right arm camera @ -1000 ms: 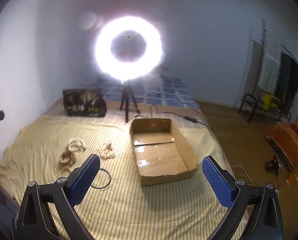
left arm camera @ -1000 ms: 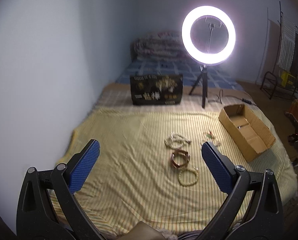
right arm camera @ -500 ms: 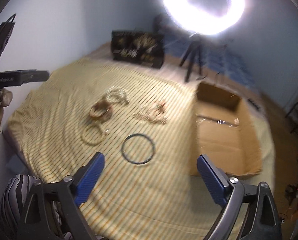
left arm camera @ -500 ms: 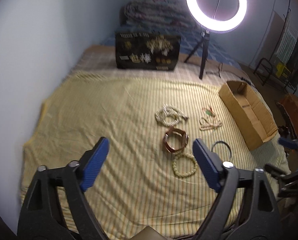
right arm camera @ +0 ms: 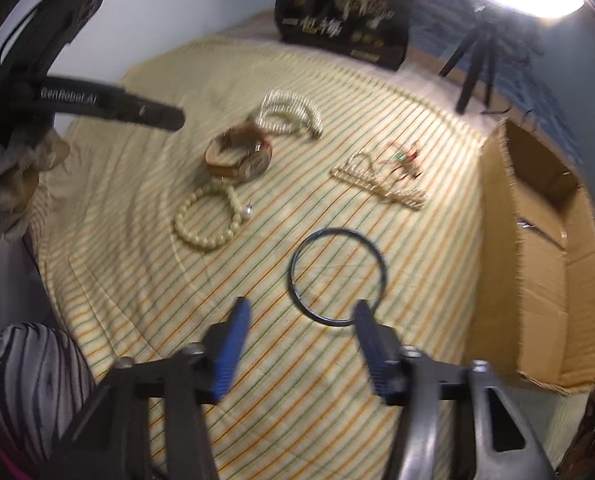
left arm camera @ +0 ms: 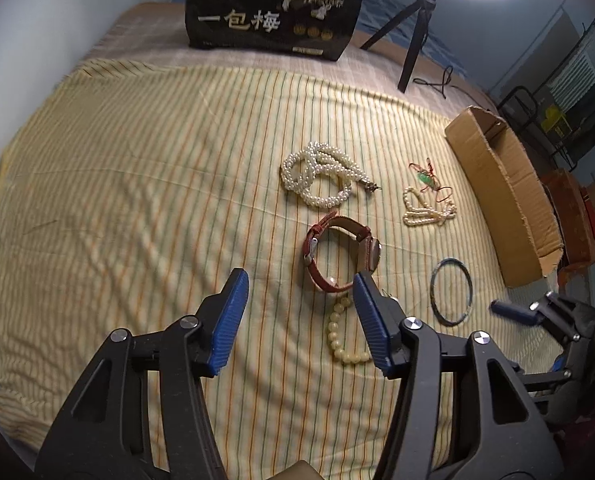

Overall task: Organize jewelry
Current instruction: 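Move both tools down toward the jewelry on the striped sheet, then close the right tool on the dark bangle while the left tool grips the red watch strap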

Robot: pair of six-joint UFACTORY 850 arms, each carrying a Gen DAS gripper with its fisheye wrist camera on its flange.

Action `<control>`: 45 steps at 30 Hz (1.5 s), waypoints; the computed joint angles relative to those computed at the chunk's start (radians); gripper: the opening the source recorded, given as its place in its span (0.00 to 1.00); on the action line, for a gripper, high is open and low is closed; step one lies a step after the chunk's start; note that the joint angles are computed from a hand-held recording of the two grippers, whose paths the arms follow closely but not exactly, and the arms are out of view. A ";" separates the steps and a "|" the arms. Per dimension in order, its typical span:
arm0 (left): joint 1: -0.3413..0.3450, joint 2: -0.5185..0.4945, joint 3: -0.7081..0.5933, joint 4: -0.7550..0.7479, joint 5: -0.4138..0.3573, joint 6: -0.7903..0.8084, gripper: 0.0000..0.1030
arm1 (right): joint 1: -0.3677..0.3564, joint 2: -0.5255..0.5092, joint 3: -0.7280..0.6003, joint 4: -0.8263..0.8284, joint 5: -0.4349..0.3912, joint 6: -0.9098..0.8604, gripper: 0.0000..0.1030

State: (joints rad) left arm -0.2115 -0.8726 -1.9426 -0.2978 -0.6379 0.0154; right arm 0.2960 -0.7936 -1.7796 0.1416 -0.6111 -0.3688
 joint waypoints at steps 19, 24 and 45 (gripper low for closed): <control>0.014 -0.202 -0.268 -0.012 -0.164 -0.025 0.41 | 0.002 -0.166 -0.229 0.007 -0.187 -0.041 0.31; 0.011 -0.217 -0.284 0.001 -0.168 -0.038 0.41 | 0.000 -0.185 -0.260 0.014 -0.215 -0.048 0.26; 0.004 -0.192 -0.240 -0.031 -0.124 -0.043 0.07 | -0.028 -0.234 -0.370 0.067 -0.260 -0.045 0.01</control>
State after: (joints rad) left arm -0.2077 -1.0647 -2.1823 -0.3292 -0.7623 -0.0273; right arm 0.2681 -1.0278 -2.1500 0.2085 -0.8710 -0.4135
